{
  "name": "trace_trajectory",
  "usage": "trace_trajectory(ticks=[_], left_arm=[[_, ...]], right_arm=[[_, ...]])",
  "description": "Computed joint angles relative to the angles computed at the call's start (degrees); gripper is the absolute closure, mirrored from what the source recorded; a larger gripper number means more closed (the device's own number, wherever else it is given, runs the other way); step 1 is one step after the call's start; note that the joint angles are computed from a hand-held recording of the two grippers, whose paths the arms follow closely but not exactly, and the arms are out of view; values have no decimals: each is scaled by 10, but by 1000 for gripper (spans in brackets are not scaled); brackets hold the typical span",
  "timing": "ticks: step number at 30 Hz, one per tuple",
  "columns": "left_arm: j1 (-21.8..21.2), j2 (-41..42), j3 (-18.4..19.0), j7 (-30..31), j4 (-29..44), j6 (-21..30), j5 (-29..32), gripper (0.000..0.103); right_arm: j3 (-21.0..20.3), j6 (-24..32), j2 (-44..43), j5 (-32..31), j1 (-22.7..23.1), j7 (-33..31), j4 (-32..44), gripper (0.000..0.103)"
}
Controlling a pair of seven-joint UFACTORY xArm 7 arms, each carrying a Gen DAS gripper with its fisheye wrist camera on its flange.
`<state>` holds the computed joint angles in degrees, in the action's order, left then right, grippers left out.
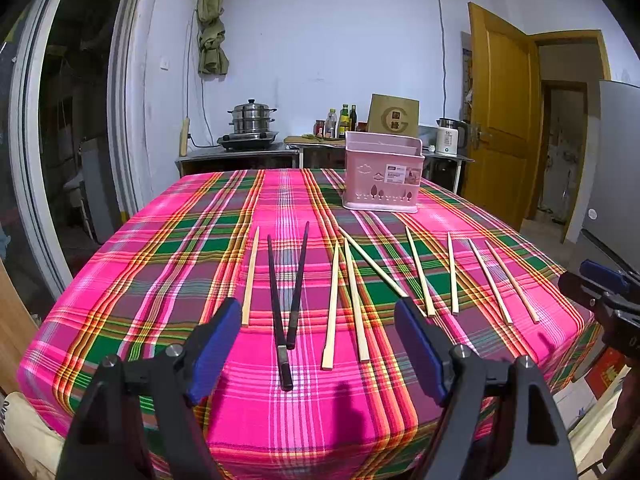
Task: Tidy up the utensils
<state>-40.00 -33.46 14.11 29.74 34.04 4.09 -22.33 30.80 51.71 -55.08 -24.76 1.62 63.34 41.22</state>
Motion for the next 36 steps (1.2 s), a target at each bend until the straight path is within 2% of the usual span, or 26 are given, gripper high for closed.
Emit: trace_trajectory(ticks=[9, 15, 20, 22, 27, 30, 36], left_arm=[[-8, 11, 8, 7, 6, 6, -3, 23], [-11, 55, 13, 35, 56, 49, -25, 30], [17, 124, -4, 54, 132, 104, -50, 36], [30, 158, -12, 60, 172, 138, -58, 39], [76, 239, -52, 54, 260, 189, -37, 46], [103, 285, -74, 33, 309, 230, -9, 54], [149, 350, -110, 24, 390, 317, -2, 58]], right_arm=[[-8, -20, 6, -3, 0, 1, -7, 41], [-30, -52, 29, 0, -4, -9, -8, 41], [-56, -80, 70, 2, -12, -29, 6, 41], [-67, -94, 89, 2, -16, -38, 14, 44], [-104, -113, 156, 15, -22, -65, 46, 55], [-129, -118, 191, 29, -17, -80, 61, 62], [-169, -124, 264, 60, -2, -117, 104, 66]])
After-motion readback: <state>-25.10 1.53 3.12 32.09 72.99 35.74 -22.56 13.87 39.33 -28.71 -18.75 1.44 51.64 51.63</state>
